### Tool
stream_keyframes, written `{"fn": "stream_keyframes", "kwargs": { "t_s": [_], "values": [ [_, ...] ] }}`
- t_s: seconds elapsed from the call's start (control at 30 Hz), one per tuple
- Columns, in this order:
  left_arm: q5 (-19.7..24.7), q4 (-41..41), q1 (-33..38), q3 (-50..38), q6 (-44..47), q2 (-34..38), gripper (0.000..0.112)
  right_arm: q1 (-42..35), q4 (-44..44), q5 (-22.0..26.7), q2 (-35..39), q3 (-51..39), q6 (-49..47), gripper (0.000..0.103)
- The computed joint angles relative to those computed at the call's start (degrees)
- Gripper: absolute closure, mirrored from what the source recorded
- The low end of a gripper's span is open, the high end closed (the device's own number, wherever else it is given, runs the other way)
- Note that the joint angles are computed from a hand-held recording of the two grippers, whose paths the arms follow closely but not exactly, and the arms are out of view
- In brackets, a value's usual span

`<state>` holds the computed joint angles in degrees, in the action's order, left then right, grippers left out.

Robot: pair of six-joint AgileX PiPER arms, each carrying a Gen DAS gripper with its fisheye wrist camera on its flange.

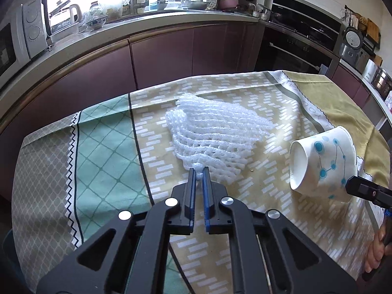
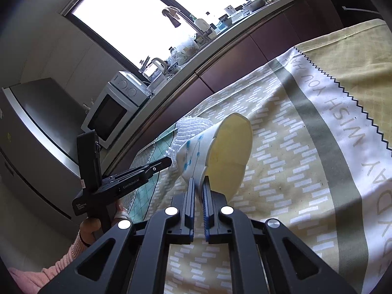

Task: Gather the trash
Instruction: 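Grasp the white mesh foam with the left tool while the right tool grasps the dotted cup, then carry the mesh foam and the dotted cup over the teal bin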

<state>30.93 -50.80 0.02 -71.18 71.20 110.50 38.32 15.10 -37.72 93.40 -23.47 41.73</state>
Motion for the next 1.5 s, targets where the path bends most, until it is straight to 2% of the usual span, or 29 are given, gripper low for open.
{"fn": "stream_keyframes", "kwargs": {
  "t_s": [0.17, 0.3, 0.57, 0.63, 0.73, 0.9, 1.1, 1.33, 1.5],
  "values": [
    [2.1, -7.0, 4.7, 5.2, 8.4, -5.8, 0.107, 2.6, 4.8, 0.3, -2.6, 0.6, -4.1, 0.101],
    [5.5, -10.9, 10.5, 8.7, 14.2, -10.5, 0.107, 5.3, 9.1, 0.7, -5.0, 0.8, -8.2, 0.101],
    [17.6, -13.0, 26.9, 12.3, 21.0, -16.3, 0.107, 10.8, 13.1, 4.0, -4.4, -5.1, -14.8, 0.101],
    [20.8, -12.7, 31.5, 12.5, 22.7, -16.7, 0.107, 11.7, 12.3, 4.9, -3.1, -7.4, -15.1, 0.101],
    [23.2, -12.5, 37.6, 13.4, 25.9, -17.4, 0.107, 12.7, 10.1, 6.5, -0.9, -10.9, -14.7, 0.101],
    [28.5, -11.2, 47.3, 11.0, 28.6, -15.0, 0.107, 14.2, 6.0, 9.6, 3.5, -18.0, -13.6, 0.101],
    [30.5, -11.3, 54.7, 8.6, 31.9, -12.7, 0.107, 15.6, 0.4, 13.8, 8.8, -26.6, -10.8, 0.101],
    [32.1, -10.8, 59.5, 5.0, 31.9, -9.9, 0.107, 16.7, -5.2, 19.3, 14.1, -36.5, -8.1, 0.101],
    [33.5, -10.4, 62.8, 2.2, 31.4, -7.3, 0.107, 16.7, -11.8, 22.3, 17.0, -41.6, -2.8, 0.101]
  ]
}}
